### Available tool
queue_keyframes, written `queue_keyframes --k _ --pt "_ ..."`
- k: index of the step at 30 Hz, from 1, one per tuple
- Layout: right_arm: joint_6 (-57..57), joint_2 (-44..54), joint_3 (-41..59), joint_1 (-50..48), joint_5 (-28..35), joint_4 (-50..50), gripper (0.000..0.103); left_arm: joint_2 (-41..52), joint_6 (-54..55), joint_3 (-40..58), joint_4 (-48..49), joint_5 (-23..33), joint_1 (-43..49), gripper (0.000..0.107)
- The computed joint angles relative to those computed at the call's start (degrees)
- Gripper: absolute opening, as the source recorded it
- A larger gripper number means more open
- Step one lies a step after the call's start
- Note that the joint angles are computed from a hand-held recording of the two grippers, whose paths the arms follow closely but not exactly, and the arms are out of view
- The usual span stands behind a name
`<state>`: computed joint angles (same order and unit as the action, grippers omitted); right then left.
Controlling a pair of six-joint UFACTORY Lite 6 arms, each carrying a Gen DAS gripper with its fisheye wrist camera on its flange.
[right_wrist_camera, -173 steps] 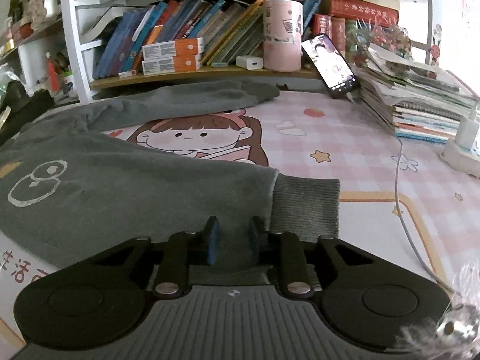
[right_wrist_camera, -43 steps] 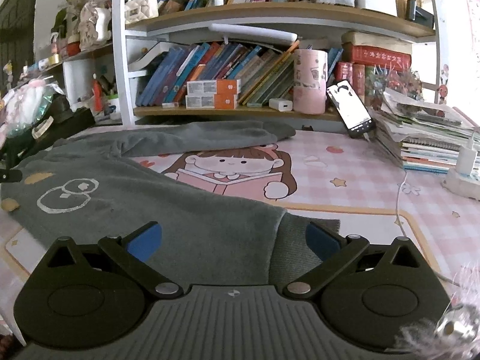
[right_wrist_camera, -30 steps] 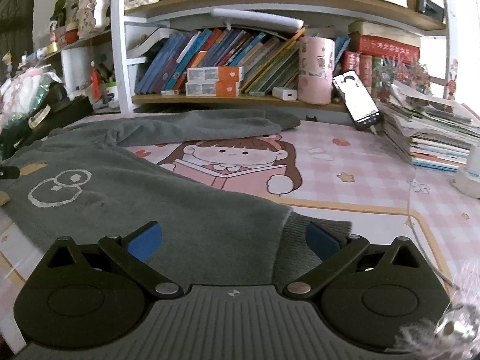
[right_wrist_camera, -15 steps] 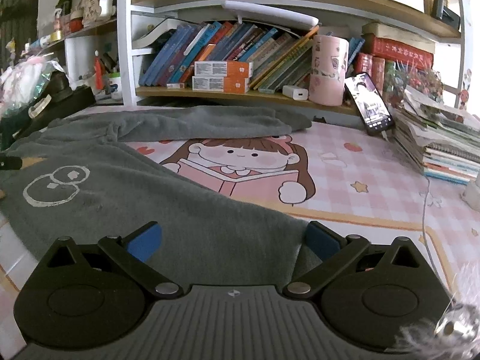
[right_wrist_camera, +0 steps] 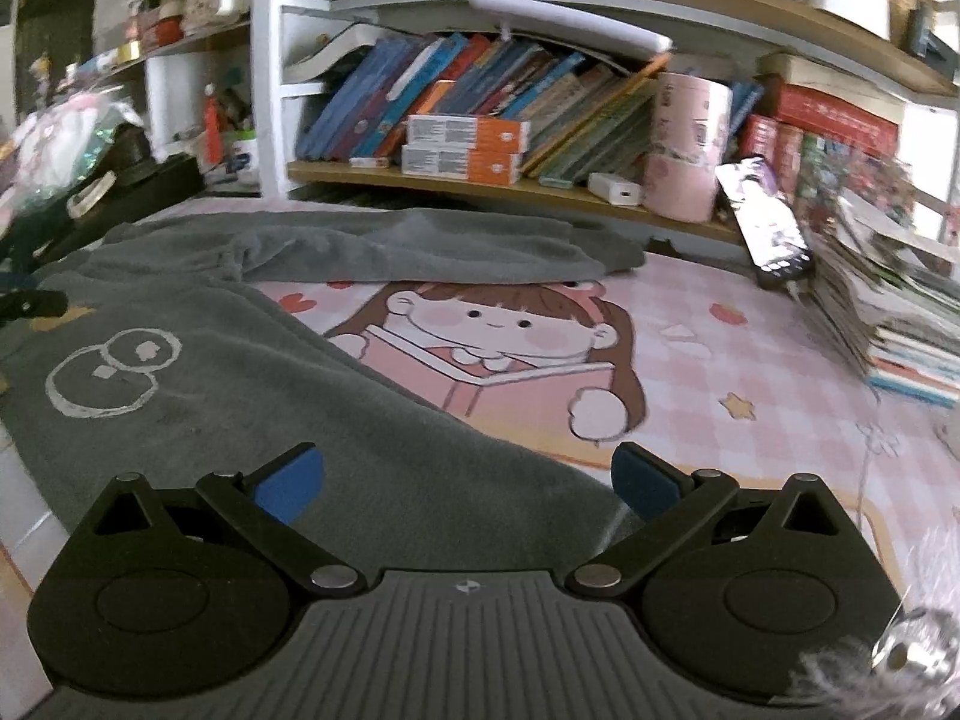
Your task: Fold clothes
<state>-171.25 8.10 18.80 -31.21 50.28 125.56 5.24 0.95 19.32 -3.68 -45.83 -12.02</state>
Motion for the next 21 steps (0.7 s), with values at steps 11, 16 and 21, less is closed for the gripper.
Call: queue_keyframes --k 11,16,21 --pt "26.8 7.7 29.4 5.3 -12.6 -25.5 0.103 3.3 -2.1 16.8 18.8 15.9 9.3 0.103" --pt "41.7 18.5 50.7 8.8 -18.6 -38.8 0.103 10.3 -3.9 28.1 22.6 20.3 12.4 0.103" --pt "47.5 30.7 69.8 11.7 -21.3 -42.2 0.103 18.1 -7.1 39.0 22.7 23.2 14.2 0.103"
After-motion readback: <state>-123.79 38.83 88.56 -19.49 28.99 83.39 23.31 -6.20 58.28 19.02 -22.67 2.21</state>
